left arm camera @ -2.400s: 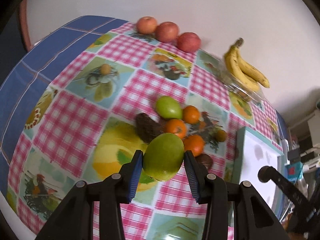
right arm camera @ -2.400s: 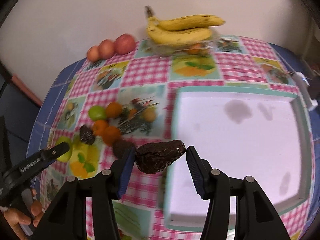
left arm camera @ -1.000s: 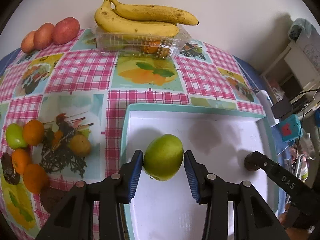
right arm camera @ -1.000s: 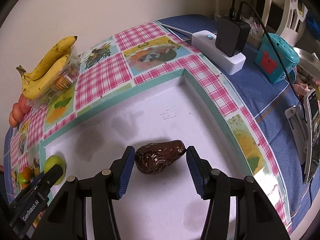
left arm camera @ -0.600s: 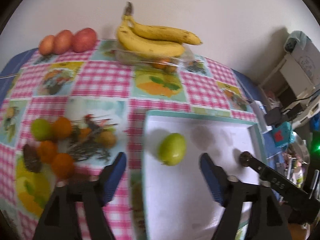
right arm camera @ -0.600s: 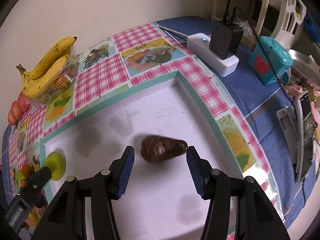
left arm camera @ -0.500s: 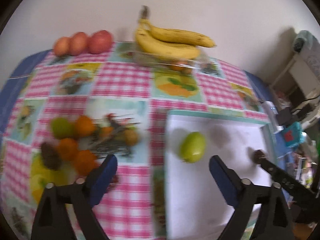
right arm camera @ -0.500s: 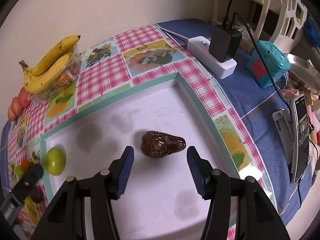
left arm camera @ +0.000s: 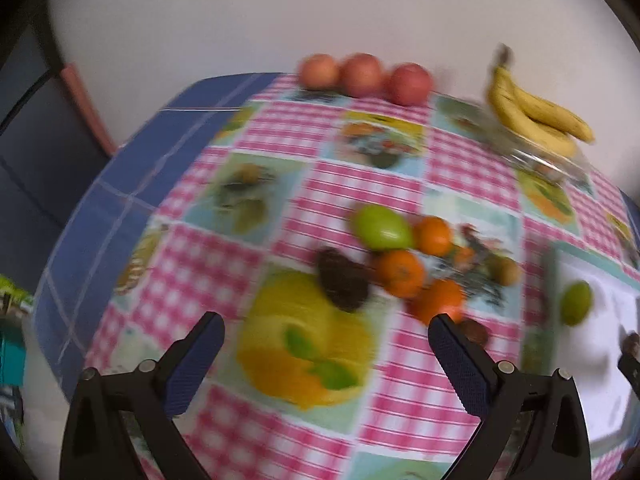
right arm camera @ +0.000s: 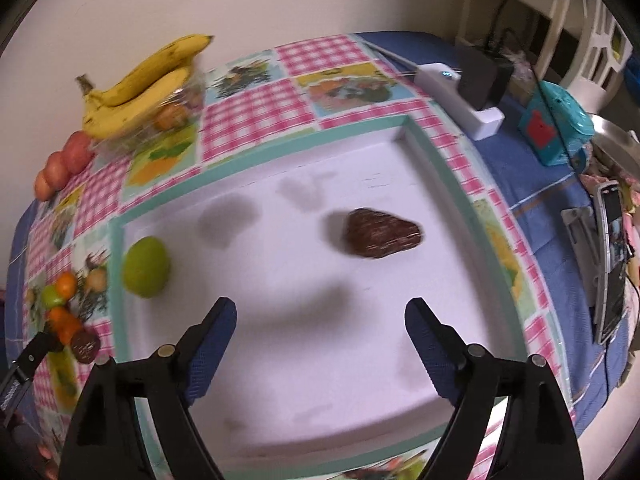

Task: Organize fruits
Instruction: 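Move both open tools back toward the fruit cluster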

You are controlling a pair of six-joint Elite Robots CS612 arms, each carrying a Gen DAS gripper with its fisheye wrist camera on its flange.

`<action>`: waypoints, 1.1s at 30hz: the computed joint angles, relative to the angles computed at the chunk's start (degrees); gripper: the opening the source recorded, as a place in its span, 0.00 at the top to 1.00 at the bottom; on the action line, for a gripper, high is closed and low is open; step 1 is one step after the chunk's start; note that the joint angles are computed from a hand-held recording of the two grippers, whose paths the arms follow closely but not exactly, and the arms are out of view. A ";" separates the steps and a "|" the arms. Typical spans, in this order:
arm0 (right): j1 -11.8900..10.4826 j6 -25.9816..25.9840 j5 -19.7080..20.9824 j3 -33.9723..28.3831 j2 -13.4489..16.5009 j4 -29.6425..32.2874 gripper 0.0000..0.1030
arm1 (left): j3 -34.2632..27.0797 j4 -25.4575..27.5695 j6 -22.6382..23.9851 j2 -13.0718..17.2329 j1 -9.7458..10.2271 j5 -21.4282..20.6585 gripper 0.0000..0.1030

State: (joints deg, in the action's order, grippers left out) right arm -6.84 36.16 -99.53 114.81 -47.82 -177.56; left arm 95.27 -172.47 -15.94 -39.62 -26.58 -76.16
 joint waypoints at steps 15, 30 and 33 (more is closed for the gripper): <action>4.90 -5.13 2.58 -4.06 2.40 -7.46 0.11 | -0.94 -7.03 0.67 0.59 2.64 2.84 0.00; 8.37 -6.39 7.11 -9.23 3.59 -3.03 0.11 | -2.68 -8.19 -5.84 1.39 5.93 0.67 0.00; 8.59 -6.51 9.33 -10.36 4.00 -3.01 0.11 | -3.00 -8.09 -5.15 1.50 6.21 0.97 0.00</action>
State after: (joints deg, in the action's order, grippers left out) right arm 1.75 29.65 -90.20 104.44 -43.82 -180.58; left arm 92.28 -180.56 -21.09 -38.12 -20.37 -75.20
